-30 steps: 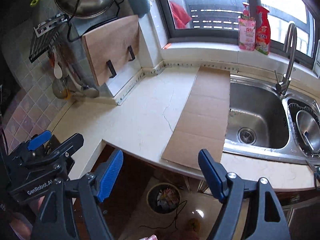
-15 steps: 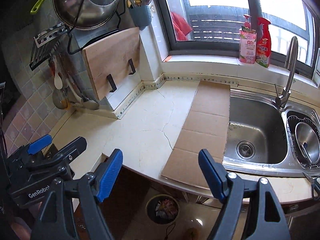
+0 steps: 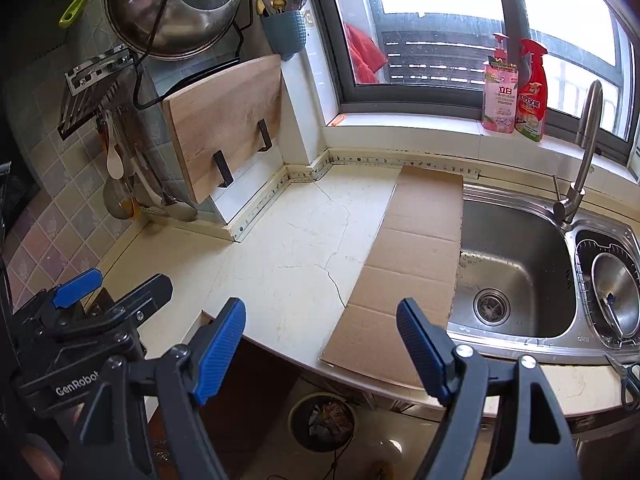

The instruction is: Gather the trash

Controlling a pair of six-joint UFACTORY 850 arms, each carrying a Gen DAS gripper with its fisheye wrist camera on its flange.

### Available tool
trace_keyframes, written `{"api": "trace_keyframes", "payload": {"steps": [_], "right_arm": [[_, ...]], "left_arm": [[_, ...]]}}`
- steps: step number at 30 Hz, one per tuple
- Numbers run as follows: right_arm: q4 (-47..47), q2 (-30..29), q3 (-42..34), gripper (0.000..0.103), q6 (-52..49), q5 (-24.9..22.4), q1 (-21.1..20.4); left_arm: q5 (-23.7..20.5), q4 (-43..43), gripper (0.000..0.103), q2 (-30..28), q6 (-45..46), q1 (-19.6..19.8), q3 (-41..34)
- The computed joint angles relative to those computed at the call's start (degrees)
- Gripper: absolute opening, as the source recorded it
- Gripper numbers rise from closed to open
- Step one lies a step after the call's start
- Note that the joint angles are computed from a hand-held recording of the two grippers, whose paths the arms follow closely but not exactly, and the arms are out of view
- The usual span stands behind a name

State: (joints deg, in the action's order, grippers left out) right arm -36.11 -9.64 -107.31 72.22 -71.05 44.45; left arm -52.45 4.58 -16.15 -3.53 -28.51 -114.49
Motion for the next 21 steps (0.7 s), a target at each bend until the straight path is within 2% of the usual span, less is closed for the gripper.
{"api": "trace_keyframes", "payload": {"steps": [21], "right_arm": [[1.0,0.1,0.1,0.079,-0.9,-0.8,0.2]], "left_arm": [[-1.2,0.4,0.102,0.5,0.5,0.2,0.8]]}}
